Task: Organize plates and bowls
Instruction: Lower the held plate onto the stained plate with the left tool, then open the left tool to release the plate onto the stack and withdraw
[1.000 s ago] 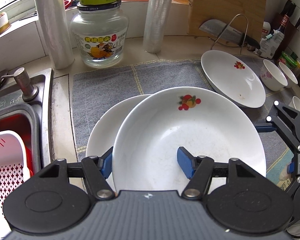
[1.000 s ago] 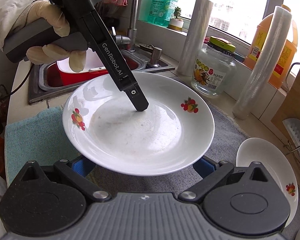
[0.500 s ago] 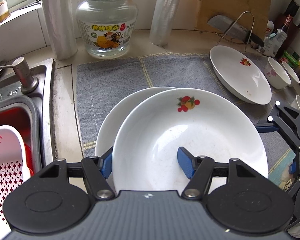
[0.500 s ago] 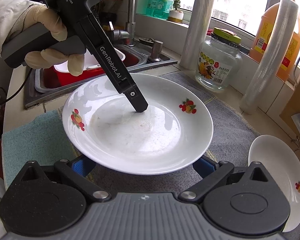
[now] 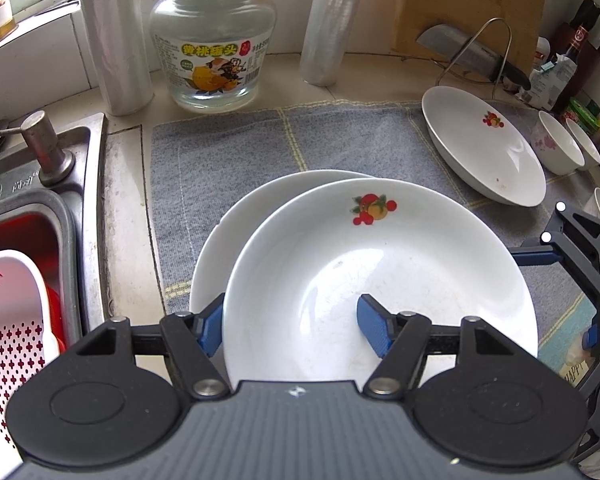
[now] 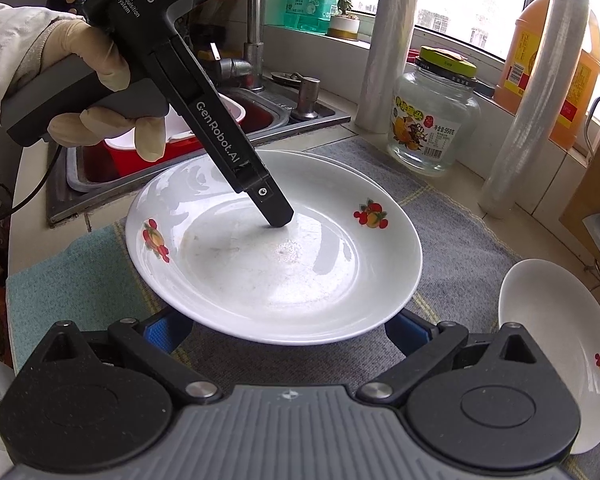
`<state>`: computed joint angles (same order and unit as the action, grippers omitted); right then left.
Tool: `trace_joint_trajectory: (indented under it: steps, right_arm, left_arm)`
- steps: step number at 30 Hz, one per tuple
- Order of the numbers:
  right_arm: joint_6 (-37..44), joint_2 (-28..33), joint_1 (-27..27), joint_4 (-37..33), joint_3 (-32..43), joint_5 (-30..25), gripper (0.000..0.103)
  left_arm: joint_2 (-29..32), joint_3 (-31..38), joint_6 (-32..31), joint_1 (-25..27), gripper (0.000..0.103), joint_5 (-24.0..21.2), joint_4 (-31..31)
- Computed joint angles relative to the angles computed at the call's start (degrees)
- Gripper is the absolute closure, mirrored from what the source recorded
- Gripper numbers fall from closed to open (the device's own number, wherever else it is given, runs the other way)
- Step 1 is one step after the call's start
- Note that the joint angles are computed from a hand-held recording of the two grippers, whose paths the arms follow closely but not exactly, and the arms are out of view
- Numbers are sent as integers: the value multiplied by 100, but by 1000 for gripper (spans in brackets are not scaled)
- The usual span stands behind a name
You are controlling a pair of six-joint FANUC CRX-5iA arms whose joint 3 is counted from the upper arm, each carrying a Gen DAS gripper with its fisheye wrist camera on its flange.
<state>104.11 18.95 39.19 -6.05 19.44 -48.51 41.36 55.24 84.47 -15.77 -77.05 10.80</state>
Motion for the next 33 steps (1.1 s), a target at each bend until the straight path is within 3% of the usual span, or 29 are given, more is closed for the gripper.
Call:
trace_joint_trajectory:
  steps: [17,25,33]
  right_arm:
    - [-6,-134,-52,-203,-107,76,0]
    - [83,-188,-63,-282,-154,49,0]
    - [179,-221,-97,-397,-151,-12,0]
  left_arm:
    - [83,277,209,-51,31,-259,-195]
    - [268,647,349,-46,31,-537,-218]
    - [646,1435,638,-78,31,-1106,-324]
